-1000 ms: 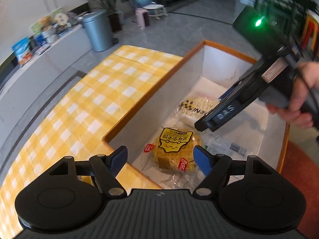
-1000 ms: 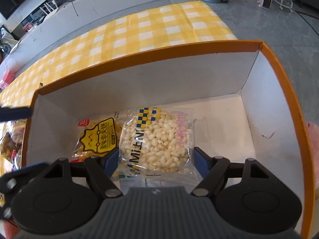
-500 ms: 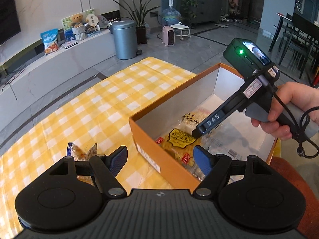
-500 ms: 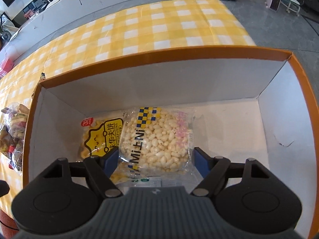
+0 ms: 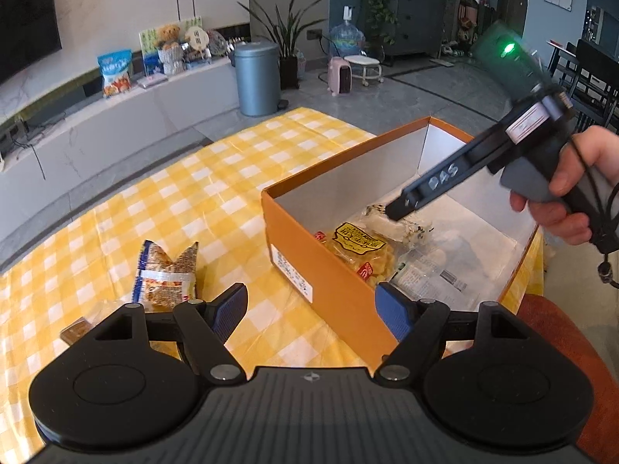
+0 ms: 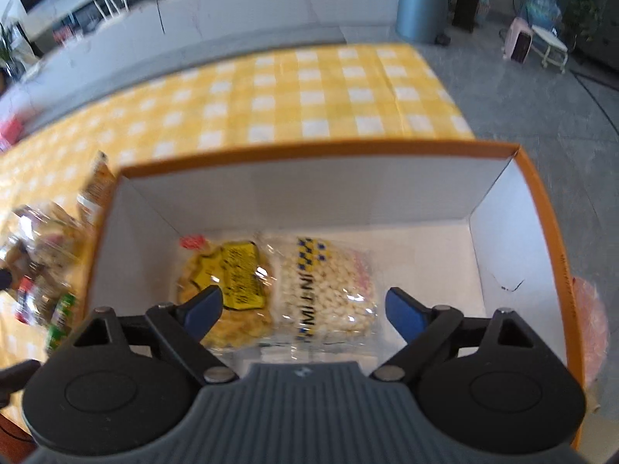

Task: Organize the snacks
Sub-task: 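Withdraw both open tools from the box back over the snack pile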

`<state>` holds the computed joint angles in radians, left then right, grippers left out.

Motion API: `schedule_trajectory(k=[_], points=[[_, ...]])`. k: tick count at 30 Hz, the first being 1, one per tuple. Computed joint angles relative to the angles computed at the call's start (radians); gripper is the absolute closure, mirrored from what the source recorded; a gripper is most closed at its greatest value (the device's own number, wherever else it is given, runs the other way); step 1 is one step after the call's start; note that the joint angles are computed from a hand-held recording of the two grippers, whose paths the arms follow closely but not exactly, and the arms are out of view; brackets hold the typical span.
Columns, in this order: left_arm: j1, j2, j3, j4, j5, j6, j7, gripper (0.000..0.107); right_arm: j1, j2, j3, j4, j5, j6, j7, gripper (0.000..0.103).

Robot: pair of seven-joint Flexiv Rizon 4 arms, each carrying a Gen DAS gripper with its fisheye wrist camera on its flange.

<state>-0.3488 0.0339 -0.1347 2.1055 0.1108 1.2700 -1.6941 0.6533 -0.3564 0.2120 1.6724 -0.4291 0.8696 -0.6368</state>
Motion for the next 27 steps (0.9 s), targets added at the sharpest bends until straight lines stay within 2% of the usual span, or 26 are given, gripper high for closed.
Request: schedule_trajectory(k=[3, 9, 17, 21, 27], points=[[0.004, 0.033, 0.003, 0.033, 0.046, 0.024, -0.026, 0.019, 0.036, 0.047, -0.042, 0.078, -0.138, 0.096, 0.134, 0.014], [0.044, 0.12, -0.017, 0.099, 0.161, 0.023, -0.094, 0.022, 0.068, 0.108, -0.084, 0.176, -0.519, 0.231, 0.42, 0.014], [0.146, 0.275, -0.058, 0.23, 0.255, 0.06, -0.256, 0.025, 0.072, 0.106, -0.066, 0.193, -0.994, 0.287, 0.776, 0.014], [0.213, 0.357, -0.087, 0.293, 0.285, 0.082, -0.309, 0.025, 0.082, 0.07, -0.035, 0.172, -1.086, 0.282, 0.855, 0.014], [0.368, 0.496, -0.169, 0.376, 0.393, 0.091, -0.357, 0.025, 0.123, 0.03, -0.01, 0.153, -1.082, 0.305, 0.892, 0.014]])
